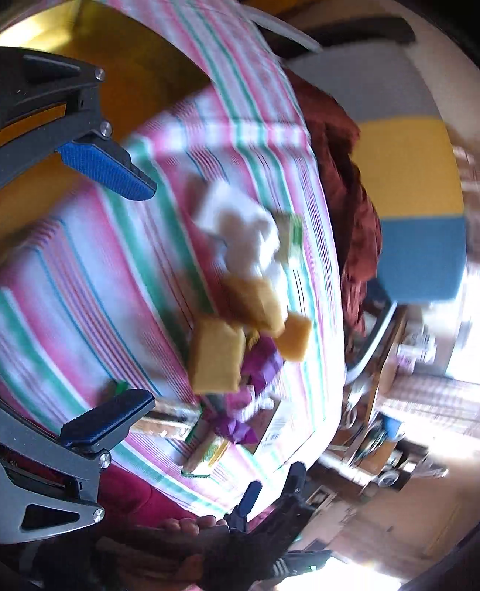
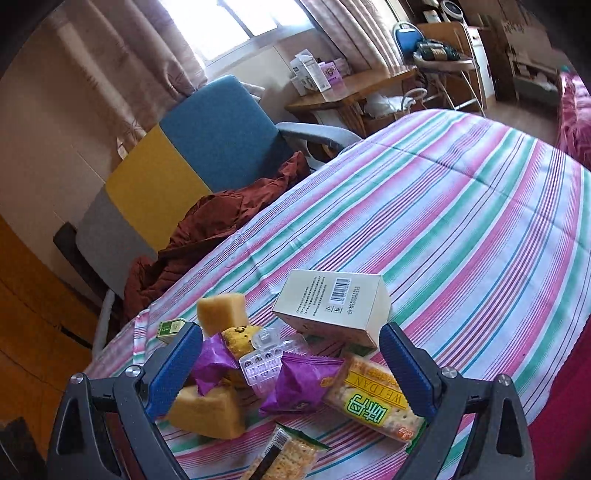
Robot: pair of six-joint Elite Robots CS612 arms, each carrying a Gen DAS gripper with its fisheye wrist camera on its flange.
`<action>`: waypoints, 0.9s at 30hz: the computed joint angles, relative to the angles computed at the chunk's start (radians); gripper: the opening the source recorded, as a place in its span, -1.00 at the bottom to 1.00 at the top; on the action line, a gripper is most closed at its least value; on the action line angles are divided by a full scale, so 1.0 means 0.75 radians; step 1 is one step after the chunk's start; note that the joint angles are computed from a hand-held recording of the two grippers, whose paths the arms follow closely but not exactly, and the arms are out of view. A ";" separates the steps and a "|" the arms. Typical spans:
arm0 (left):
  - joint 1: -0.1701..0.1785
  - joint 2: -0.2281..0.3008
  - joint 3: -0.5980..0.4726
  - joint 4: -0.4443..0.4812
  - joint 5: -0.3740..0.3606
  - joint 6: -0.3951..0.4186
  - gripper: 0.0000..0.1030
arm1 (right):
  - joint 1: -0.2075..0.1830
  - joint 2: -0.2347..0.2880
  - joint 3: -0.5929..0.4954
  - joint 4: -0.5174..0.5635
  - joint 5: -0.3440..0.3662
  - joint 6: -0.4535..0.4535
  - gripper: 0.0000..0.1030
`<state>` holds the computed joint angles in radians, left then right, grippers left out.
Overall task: Organize objects
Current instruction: 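Grasp the yellow sponge with the left tool while the right tool grasps a purple wrapped candy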
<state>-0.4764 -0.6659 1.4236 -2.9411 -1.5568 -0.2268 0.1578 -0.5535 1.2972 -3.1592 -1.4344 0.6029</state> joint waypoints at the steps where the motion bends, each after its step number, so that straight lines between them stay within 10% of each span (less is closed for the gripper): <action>1: -0.004 0.018 -0.035 0.028 -0.009 0.019 0.99 | -0.003 0.002 -0.003 0.003 0.018 0.010 0.91; 16: -0.049 0.233 -0.408 0.339 0.042 0.037 0.99 | -0.007 0.021 -0.048 0.096 0.122 -0.044 0.91; 21: -0.018 0.247 -0.390 0.253 -0.102 -0.030 0.47 | 0.005 0.022 -0.075 0.197 0.098 -0.123 0.91; 27: -0.009 0.193 -0.263 0.096 -0.139 -0.048 0.42 | 0.028 0.032 -0.123 0.347 0.046 -0.237 0.89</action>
